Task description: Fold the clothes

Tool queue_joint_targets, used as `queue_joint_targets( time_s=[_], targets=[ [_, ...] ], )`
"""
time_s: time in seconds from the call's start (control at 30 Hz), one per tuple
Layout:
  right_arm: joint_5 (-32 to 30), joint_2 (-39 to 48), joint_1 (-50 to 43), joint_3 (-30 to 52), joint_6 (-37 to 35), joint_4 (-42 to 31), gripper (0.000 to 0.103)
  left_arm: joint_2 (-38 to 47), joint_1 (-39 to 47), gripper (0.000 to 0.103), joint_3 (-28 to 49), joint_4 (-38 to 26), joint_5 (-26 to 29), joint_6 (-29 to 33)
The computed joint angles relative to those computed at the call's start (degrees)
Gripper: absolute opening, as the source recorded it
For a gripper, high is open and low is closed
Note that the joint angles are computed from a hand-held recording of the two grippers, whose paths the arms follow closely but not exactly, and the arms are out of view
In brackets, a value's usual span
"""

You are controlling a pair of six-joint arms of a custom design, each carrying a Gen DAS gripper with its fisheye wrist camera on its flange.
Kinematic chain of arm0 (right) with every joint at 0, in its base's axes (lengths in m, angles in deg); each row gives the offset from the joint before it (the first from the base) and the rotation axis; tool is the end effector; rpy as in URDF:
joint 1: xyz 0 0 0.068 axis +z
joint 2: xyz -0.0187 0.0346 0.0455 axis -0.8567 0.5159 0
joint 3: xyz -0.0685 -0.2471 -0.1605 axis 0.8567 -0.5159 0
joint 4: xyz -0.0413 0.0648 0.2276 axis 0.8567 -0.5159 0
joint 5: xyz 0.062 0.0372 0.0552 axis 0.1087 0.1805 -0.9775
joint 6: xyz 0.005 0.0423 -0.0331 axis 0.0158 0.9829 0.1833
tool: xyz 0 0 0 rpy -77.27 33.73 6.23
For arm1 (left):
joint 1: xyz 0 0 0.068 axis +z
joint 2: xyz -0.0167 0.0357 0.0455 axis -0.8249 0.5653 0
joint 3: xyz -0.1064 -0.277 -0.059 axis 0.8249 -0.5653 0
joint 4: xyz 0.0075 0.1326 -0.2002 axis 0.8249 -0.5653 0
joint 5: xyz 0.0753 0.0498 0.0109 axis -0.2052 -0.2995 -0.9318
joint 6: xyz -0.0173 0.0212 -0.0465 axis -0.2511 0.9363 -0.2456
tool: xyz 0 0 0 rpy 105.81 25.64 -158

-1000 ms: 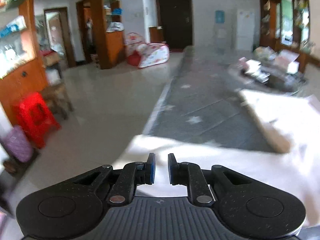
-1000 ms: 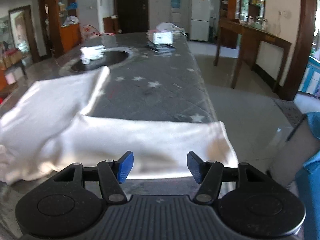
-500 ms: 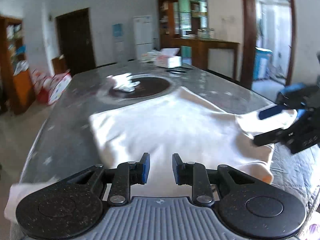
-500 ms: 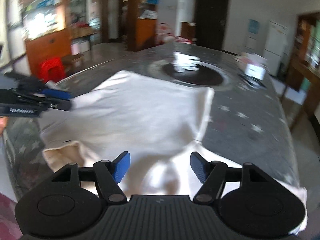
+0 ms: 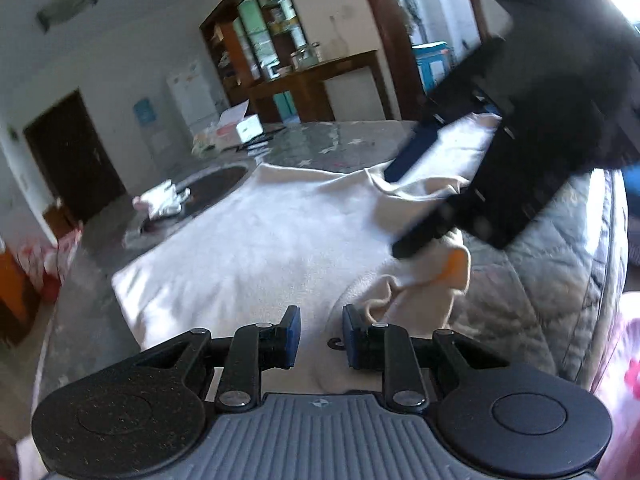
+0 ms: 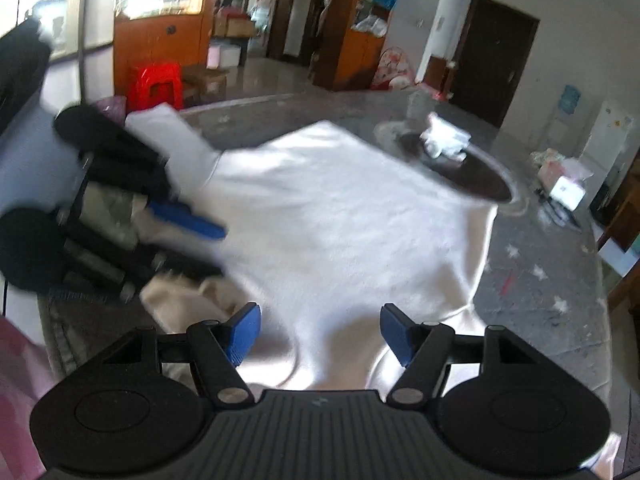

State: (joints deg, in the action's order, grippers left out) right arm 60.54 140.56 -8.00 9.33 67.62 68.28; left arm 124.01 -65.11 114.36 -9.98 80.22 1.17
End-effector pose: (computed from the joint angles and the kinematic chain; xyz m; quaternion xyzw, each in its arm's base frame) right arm 0.2181 0.2396 0.1376 -0.1709 0.8961 -0.0240 0.4090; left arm 0.2823 -0.0670 0.1013 0.5267 0.7056 -0.1086 0.4614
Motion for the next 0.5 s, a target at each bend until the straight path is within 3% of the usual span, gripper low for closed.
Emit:
queue_joint_targets(
  time_s=[0.23,0.4,0.5],
  targets=[
    [-1.88,3.31,-0.65,1.06,0.61,1.00,0.067,-1.46,1.04,0.027,2.95,-6.47,0.90,-2.49],
    [-1.01,0.29,-0.34,-1.87,3.77,3.32,0.067,-3.52,3.58,0.035,5.62,-11.40,1.01,-11.82],
    [-0.64,-0.39,-0.45,-2.64,4.95,3.84,0.067,-4.06,6.48,0.044,6.22,-9.92,0.29,-19.94]
  ],
)
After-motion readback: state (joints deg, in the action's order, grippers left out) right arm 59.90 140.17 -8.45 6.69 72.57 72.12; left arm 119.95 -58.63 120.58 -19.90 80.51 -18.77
